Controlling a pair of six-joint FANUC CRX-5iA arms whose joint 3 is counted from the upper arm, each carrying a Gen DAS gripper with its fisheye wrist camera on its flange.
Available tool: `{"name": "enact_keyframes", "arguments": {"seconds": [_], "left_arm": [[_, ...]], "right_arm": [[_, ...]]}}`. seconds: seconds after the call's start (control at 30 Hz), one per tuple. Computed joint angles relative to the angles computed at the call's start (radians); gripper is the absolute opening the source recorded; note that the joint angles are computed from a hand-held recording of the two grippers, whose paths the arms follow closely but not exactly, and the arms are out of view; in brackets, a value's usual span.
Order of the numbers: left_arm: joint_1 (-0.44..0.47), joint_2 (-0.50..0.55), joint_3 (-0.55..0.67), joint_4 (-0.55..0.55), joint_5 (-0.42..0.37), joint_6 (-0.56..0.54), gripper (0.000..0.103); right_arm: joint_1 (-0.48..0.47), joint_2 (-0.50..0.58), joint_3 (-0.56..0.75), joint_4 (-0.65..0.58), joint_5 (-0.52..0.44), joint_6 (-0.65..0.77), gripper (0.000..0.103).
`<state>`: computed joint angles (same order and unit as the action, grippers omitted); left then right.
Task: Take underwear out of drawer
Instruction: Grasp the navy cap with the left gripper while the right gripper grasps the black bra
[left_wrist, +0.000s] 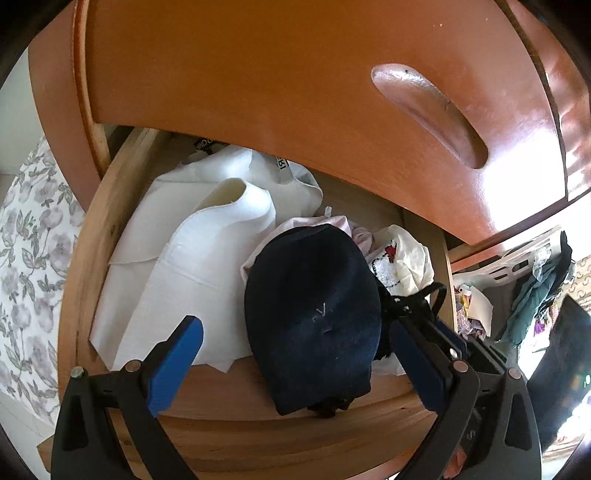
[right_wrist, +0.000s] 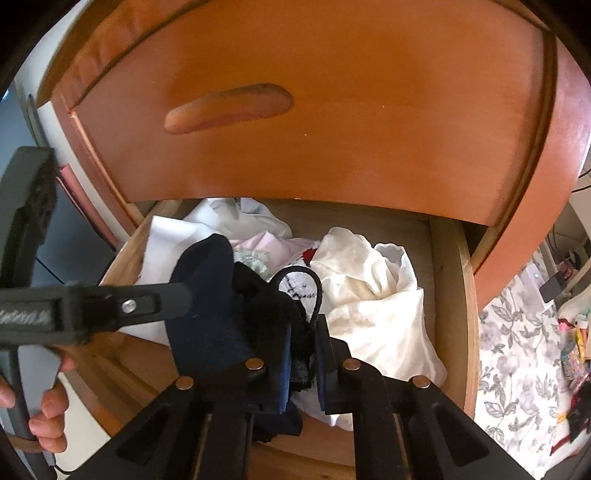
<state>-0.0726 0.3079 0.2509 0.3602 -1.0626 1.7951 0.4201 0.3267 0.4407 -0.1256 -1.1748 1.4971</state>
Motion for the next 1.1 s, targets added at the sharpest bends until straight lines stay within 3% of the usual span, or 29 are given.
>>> {"name": "enact_keyframes", "arguments": {"seconds": [0.13, 0.37, 0.4, 0.47, 0.6, 0.67, 0.77, 1.1], "left_arm": [[0.001, 0.000, -0.022, 0.043, 0.017, -0.004, 0.101], [-0.028, 0.024, 0.014, 0.009, 0.019, 0.040, 0.100], [-0.031, 0.025, 0.018, 0.001, 0.018, 0.044, 0.097], [-0.035, 0.027, 0.022, -0.009, 0.014, 0.051, 0.074], [-0.037, 0.020, 0.013, -0.033, 0.028, 0.073, 0.054], [-0.033, 0.007, -0.005, -0.032, 0.043, 0.067, 0.037], [-0.024, -0.019, -0.051, -0.001, 0.084, 0.037, 0.018], [-0.008, -0.107, -0.280, 0.316, 0.250, -0.277, 0.014]], "right_arm": [[-0.002, -0.040, -0.047, -0.012, 0.026, 0.005, 0.011], [0.003, -0.067, -0.073, -0.032, 0.027, 0.014, 0.011], [0.005, -0.072, -0.074, -0.031, 0.024, 0.015, 0.011], [0.007, -0.078, -0.080, -0.026, 0.022, 0.010, 0.011], [0.008, -0.072, -0.073, -0.017, 0.016, -0.007, 0.011], [0.014, -0.058, -0.069, -0.011, 0.022, -0.017, 0.011], [0.015, -0.054, -0.072, -0.009, 0.027, -0.024, 0.011], [0.008, -0.042, -0.083, 0.007, 0.039, -0.065, 0.011]]}}
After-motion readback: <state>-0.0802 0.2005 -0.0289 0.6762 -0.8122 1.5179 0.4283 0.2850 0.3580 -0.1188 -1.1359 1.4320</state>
